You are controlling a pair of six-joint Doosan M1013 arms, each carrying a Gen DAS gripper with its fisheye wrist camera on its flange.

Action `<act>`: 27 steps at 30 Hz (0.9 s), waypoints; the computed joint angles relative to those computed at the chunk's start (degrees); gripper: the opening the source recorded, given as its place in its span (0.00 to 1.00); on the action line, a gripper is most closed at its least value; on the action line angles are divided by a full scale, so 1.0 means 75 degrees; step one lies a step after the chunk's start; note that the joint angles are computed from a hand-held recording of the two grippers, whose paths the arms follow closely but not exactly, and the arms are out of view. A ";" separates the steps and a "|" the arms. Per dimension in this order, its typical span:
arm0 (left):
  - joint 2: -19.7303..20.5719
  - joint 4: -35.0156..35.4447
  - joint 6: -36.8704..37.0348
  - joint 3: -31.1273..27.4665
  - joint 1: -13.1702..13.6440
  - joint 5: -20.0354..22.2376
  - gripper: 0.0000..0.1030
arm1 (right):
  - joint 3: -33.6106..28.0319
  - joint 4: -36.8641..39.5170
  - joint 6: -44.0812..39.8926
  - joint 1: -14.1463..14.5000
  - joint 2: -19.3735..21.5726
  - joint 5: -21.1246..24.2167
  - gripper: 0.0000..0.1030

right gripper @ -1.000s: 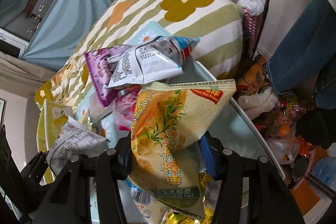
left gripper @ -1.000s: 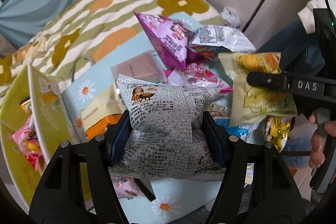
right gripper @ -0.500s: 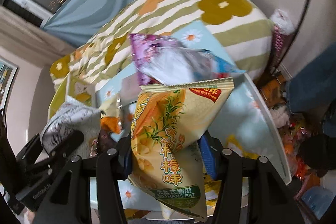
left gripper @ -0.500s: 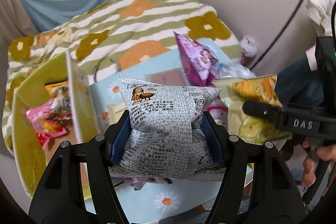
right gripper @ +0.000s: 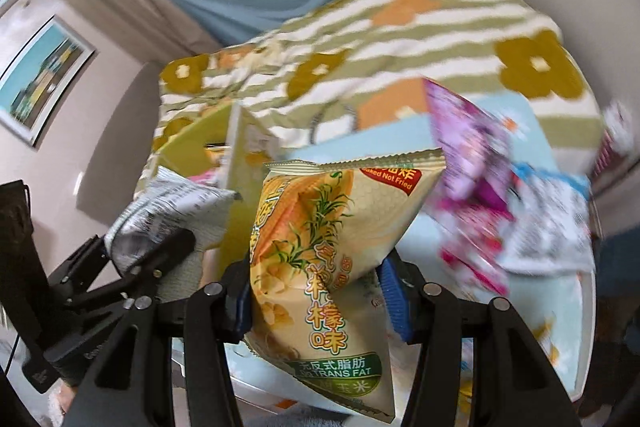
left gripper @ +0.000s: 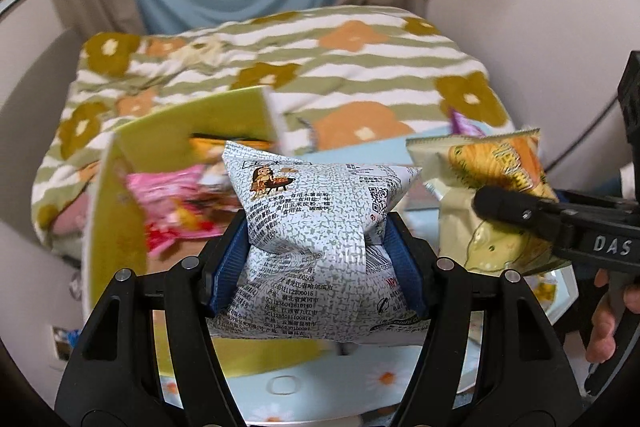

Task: Organize snacks
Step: 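Carry both bags into the yellow box and open both tools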

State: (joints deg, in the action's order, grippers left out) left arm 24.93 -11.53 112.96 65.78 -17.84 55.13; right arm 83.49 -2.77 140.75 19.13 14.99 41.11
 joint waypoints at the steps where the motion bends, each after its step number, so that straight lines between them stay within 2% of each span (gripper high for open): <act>1: 0.0044 0.0078 -0.0114 -0.0074 0.0096 -0.0016 0.64 | -0.0189 0.0019 -0.0148 0.0028 0.0120 0.0032 0.48; 7: 0.0417 0.0540 -0.0733 -0.0539 0.0631 0.0124 0.64 | -0.1329 0.0316 -0.1084 0.0178 0.0911 0.0164 0.48; 14: 0.0968 0.0522 -0.0725 -0.0933 0.1064 0.0536 0.64 | -0.2661 0.0592 -0.1807 0.0372 0.1868 0.0841 0.48; 16: 0.1113 0.0381 -0.0635 -0.1013 0.1144 0.0647 0.71 | -0.3021 0.0501 -0.1829 0.0449 0.2127 0.1112 0.48; 18: 0.1221 0.0329 -0.0542 -0.1075 0.1185 0.0683 1.00 | -0.3335 0.0330 -0.1782 0.0524 0.2348 0.1428 0.48; 20: 0.1160 0.0224 -0.0422 -0.0944 0.1220 0.0486 1.00 | -0.3557 0.0164 -0.1714 0.0570 0.2505 0.1679 0.48; 27: 0.1083 -0.0088 0.0091 -0.0892 0.1340 0.0497 1.00 | -0.3965 -0.0365 -0.1585 0.0695 0.2787 0.2363 0.48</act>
State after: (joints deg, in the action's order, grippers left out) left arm 33.05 -12.19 113.64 59.09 -7.79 58.86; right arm 53.75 -5.51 128.86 24.34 35.89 58.83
